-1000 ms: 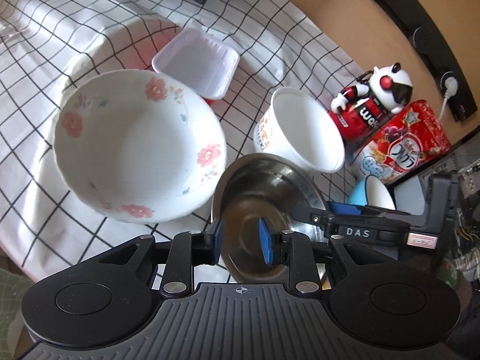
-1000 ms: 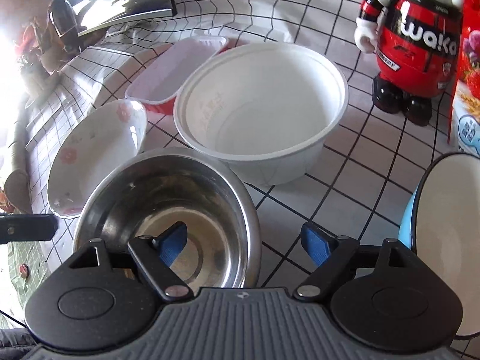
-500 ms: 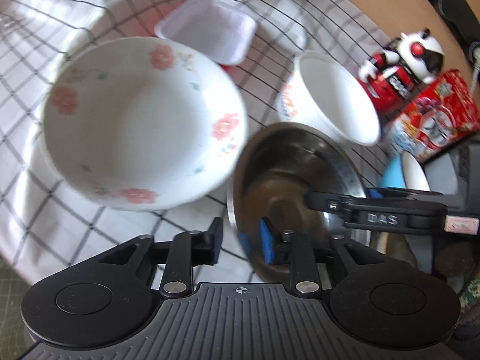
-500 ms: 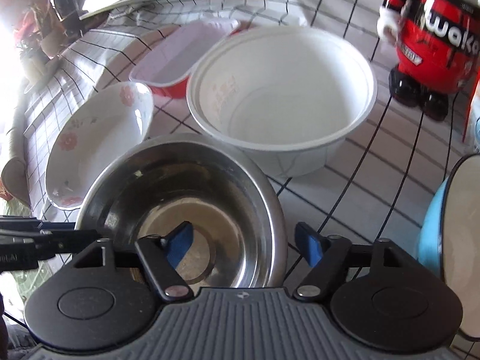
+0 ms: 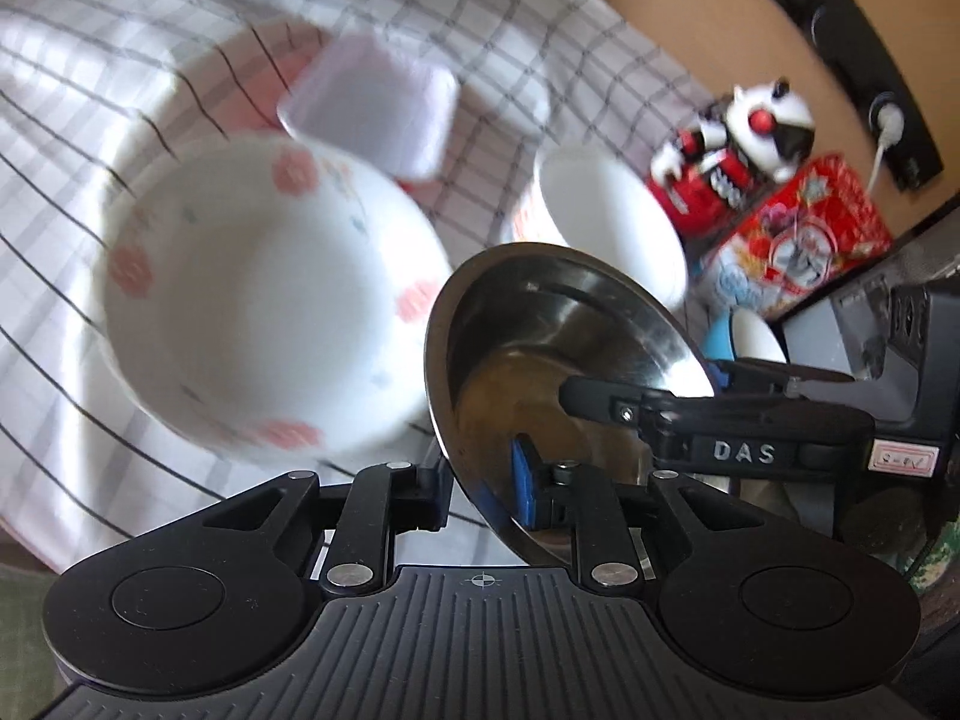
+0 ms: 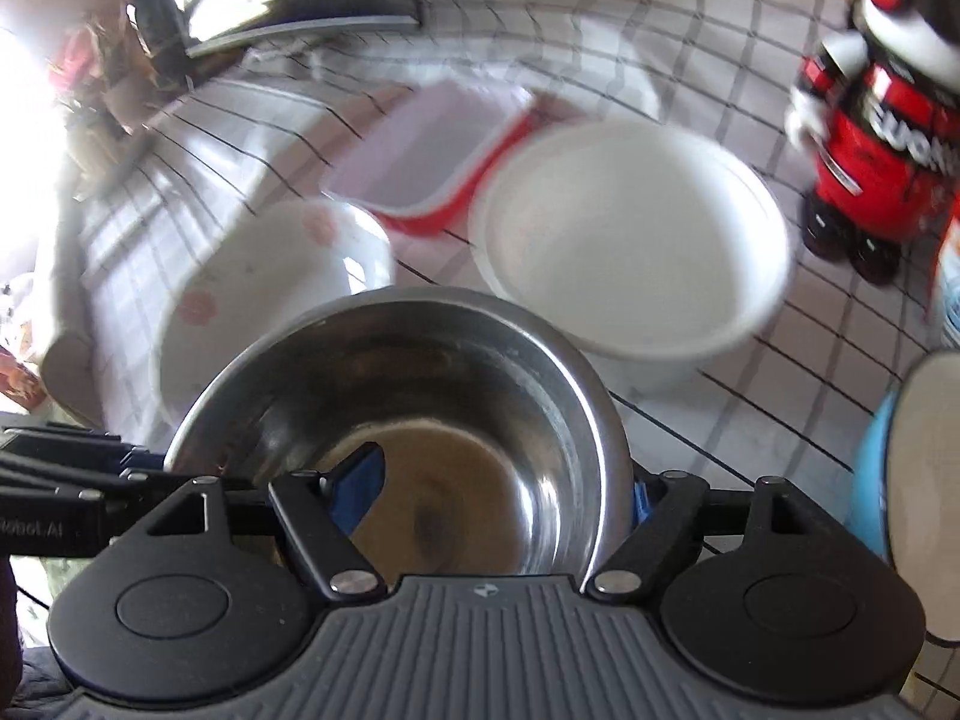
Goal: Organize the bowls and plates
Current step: 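Lift the steel bowl with the left gripper toward the white plastic bowl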
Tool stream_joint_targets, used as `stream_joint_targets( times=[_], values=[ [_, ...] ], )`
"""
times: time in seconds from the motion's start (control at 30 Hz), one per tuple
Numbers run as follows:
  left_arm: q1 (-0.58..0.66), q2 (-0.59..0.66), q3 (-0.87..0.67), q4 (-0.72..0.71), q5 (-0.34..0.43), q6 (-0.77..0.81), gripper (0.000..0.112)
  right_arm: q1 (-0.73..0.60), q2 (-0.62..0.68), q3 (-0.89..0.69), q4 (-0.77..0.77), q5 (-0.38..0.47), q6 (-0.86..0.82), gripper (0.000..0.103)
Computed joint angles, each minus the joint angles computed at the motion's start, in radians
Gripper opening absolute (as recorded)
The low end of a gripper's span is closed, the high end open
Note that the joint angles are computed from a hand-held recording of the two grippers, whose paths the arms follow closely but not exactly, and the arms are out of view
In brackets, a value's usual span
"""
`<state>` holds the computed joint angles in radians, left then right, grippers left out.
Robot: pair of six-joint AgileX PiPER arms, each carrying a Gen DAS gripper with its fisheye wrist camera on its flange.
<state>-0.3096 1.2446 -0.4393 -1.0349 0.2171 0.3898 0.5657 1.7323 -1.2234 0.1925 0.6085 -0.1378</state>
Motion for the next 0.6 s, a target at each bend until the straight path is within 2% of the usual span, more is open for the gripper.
stream_joint_targets(
  times=[0.1, 0.17, 0.23, 0.33, 0.43, 0.6],
  values=[
    [0.193, -0.037, 0.003, -0.030, 0.106, 0.141, 0.023, 0.063, 0.043, -0.068, -0.021, -0.011, 0.078, 0.080],
    [0.297, -0.027, -0.007, -0.029, 0.142, 0.206, 0.023, 0.110, 0.093, -0.120, -0.033, -0.032, 0.135, 0.083],
    [0.366, 0.012, -0.032, 0.002, 0.146, 0.231, 0.023, 0.153, 0.158, -0.191, -0.074, -0.029, 0.212, 0.085],
    [0.450, 0.063, -0.065, 0.022, 0.150, 0.306, 0.023, 0.210, 0.246, -0.283, -0.165, -0.017, 0.311, 0.085],
    [0.528, 0.100, -0.085, -0.019, 0.176, 0.443, 0.023, 0.255, 0.320, -0.360, -0.266, 0.007, 0.419, 0.085],
    [0.571, 0.169, -0.117, -0.095, 0.188, 0.624, 0.023, 0.282, 0.383, -0.434, -0.325, 0.056, 0.506, 0.085]
  ],
)
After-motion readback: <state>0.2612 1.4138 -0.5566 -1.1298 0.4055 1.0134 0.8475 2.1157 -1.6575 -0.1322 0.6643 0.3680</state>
